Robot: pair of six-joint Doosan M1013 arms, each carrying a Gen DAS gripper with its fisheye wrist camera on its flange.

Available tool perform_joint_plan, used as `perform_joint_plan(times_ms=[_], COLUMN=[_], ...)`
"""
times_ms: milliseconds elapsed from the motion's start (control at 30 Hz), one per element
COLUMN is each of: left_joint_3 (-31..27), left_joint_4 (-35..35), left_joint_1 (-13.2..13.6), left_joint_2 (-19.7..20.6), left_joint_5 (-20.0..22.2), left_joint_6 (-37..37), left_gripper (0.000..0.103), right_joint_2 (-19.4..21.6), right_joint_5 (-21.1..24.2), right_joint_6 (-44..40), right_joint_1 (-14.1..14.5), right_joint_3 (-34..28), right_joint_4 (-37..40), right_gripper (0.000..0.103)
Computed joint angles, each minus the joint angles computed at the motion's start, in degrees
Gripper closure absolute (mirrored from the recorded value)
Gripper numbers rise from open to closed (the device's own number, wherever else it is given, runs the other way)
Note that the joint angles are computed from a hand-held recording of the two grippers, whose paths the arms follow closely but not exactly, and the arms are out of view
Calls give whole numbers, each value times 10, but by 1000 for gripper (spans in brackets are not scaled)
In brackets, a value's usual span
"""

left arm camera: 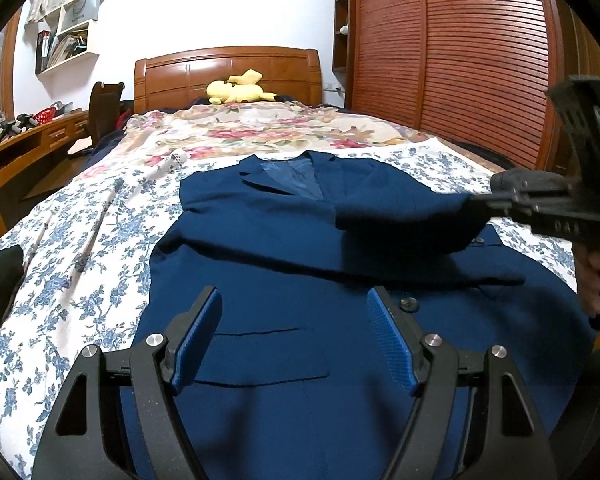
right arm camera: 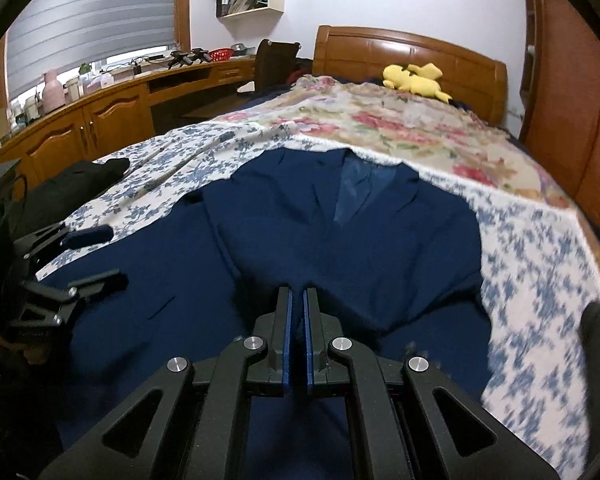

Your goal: Fold large clothes

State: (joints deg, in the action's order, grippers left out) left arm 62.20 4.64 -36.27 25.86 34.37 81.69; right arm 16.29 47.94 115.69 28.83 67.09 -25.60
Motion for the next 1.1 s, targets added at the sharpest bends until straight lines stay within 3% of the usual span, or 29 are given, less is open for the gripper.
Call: perform_joint_plan(times_ms=[133, 267, 367, 667, 900, 1100], left_joint_3=[1, 2, 3, -25, -86, -171], left_joint_4=[9, 17, 29, 12, -23, -46], left_joint_1=[-3, -5, -9, -26, -42, -51], left_joint_2=[0, -1, -3, 12, 44, 89], left_joint_5=[4, 2, -2, 19, 74, 143], left_joint_6=[-5, -10, -15, 15, 66, 86], left_gripper=[27, 27, 27, 28, 51, 54], right_joint_2=[-5, -6, -17, -32, -54, -77], right_joint_5=[-8, 0, -20, 3, 22, 19], right_joint_6=[8, 38, 61, 82, 117, 145], right_joint_1=[-2, 7, 8, -2, -6, -5], right_joint_3=[14, 20, 41, 60, 86, 111], right_joint_4=[17, -20, -40, -34, -42, -46], right_gripper=[93, 65, 57, 56, 56, 56])
